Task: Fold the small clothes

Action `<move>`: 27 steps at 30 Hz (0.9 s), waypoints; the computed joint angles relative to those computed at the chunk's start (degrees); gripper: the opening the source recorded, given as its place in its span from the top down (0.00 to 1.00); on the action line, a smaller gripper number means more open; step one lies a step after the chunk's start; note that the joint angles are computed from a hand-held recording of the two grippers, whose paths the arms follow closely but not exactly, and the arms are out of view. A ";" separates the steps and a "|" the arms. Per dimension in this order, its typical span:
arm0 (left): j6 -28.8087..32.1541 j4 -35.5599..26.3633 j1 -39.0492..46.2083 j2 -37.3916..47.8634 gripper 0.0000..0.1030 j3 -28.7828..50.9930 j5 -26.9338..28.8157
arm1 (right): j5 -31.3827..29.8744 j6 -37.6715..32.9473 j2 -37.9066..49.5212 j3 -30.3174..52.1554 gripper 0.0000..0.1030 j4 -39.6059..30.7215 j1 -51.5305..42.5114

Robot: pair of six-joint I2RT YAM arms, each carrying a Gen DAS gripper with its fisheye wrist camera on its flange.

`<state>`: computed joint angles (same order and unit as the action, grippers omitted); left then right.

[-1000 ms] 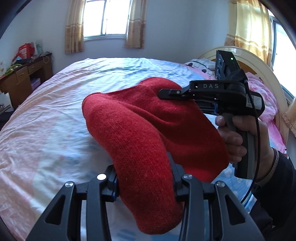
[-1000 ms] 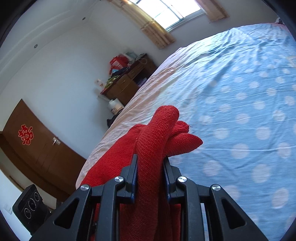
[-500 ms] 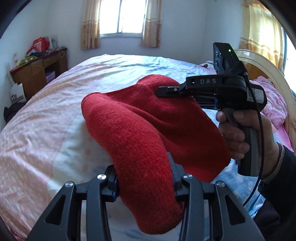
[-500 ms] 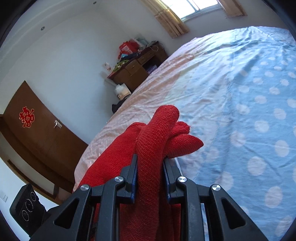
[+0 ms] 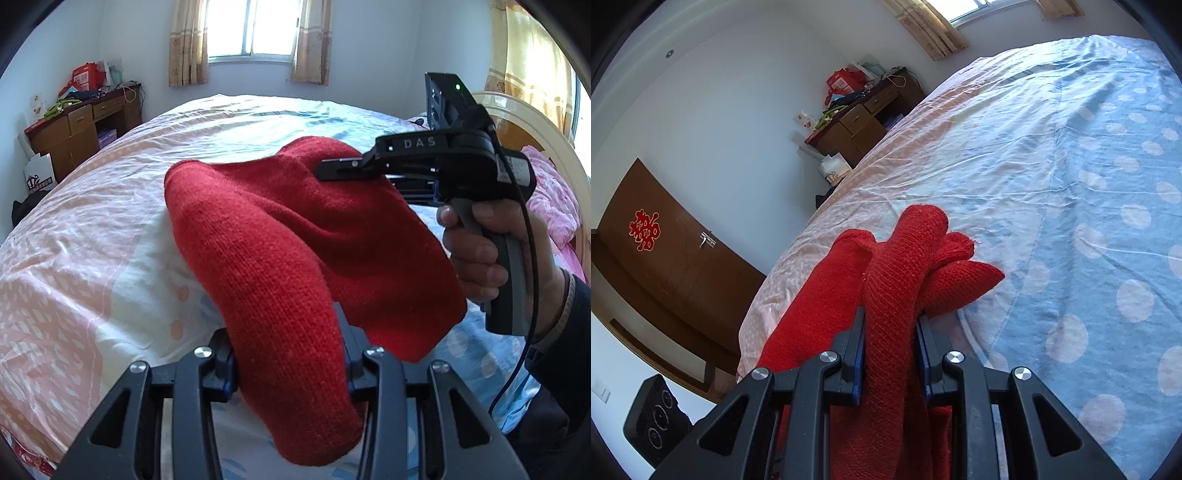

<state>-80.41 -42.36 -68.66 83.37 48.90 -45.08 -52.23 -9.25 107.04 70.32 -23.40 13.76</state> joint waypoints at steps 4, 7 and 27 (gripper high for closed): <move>-0.92 1.46 -0.20 -0.34 0.59 -1.72 0.49 | 0.21 -0.18 0.53 0.22 0.77 -0.18 0.19; -1.02 2.29 -0.22 -0.61 0.58 -2.29 0.47 | 0.74 -0.10 1.38 0.37 0.77 0.11 0.01; -3.59 -4.06 -1.04 -0.05 0.34 0.74 1.73 | 11.01 -1.27 0.06 -3.25 0.75 5.07 1.67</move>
